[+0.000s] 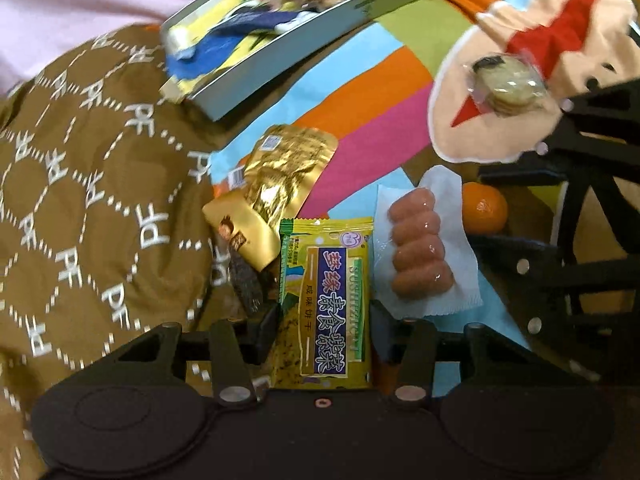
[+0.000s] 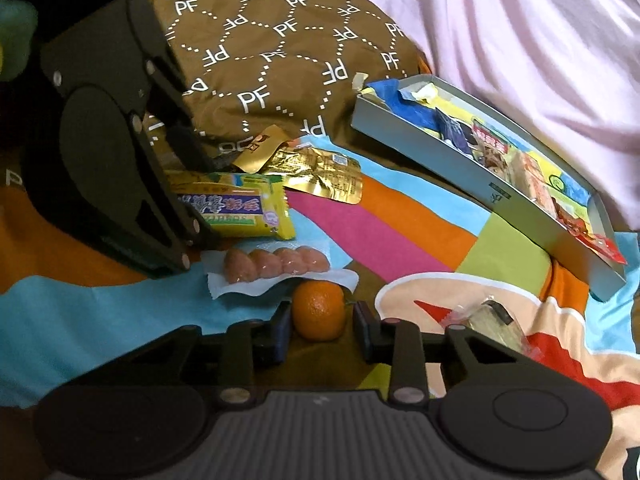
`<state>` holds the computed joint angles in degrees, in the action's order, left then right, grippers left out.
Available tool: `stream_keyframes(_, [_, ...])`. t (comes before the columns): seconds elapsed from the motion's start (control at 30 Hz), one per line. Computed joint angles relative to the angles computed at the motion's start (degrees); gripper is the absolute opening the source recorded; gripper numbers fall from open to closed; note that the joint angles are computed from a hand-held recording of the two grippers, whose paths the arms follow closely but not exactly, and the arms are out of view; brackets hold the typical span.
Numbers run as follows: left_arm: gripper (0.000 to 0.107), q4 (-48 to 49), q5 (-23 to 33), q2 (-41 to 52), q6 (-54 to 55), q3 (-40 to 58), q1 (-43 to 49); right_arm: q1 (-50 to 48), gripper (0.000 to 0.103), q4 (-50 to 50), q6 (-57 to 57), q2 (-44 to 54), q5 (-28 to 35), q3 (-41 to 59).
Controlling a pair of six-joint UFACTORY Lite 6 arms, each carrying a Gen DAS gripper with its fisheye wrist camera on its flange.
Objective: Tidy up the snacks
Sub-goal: 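Close left tool on the yellow-green pack while right tool grips the mandarin, then carry the yellow-green pack with left tool while right tool carries the mandarin to the tray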
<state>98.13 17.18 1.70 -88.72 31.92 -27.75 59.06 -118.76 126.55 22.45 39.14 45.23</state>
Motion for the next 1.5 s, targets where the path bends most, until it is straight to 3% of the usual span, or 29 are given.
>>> stream_keyframes(0.2, [0.050,-23.9,3.3,1.3,14.7,3.9,-2.7,-1.1,0.035,-2.4,2.5,-2.0,-0.8,-1.7])
stream_keyframes(0.37, [0.050,-37.7,4.8,3.5,22.2,9.1,-2.0,-1.7,0.035,-3.6,4.4,-2.5,1.1,-2.8])
stream_keyframes(0.57, [0.050,-47.9,4.5,1.5,28.2,9.8,-0.8,-1.8,0.035,-3.4,6.7,-4.9,3.6,-5.1])
stream_keyframes(0.9, [0.050,-55.5,5.4,-2.4,35.3,9.7,-1.7,-3.0,0.035,-4.7,10.8,-7.4,8.4,-7.3])
stream_keyframes(1.07, [0.050,-63.1,5.2,-6.1,47.1,10.7,-2.2,-3.8,0.035,-6.4,14.6,-8.7,11.6,-8.9])
stream_keyframes(1.27, [0.050,-57.9,6.2,-6.9,43.7,14.0,-3.7,-4.0,0.035,-7.1,16.3,-6.8,17.6,-8.7])
stream_keyframes(1.37, [0.050,-50.7,5.3,-5.6,35.3,16.5,-3.3,-4.7,0.035,-7.9,17.5,-5.9,20.9,-8.9])
stream_keyframes(1.5, [0.050,-38.7,8.4,-1.9,22.6,22.1,-3.7,-7.4,0.035,-10.8,20.7,-4.4,24.0,-7.9])
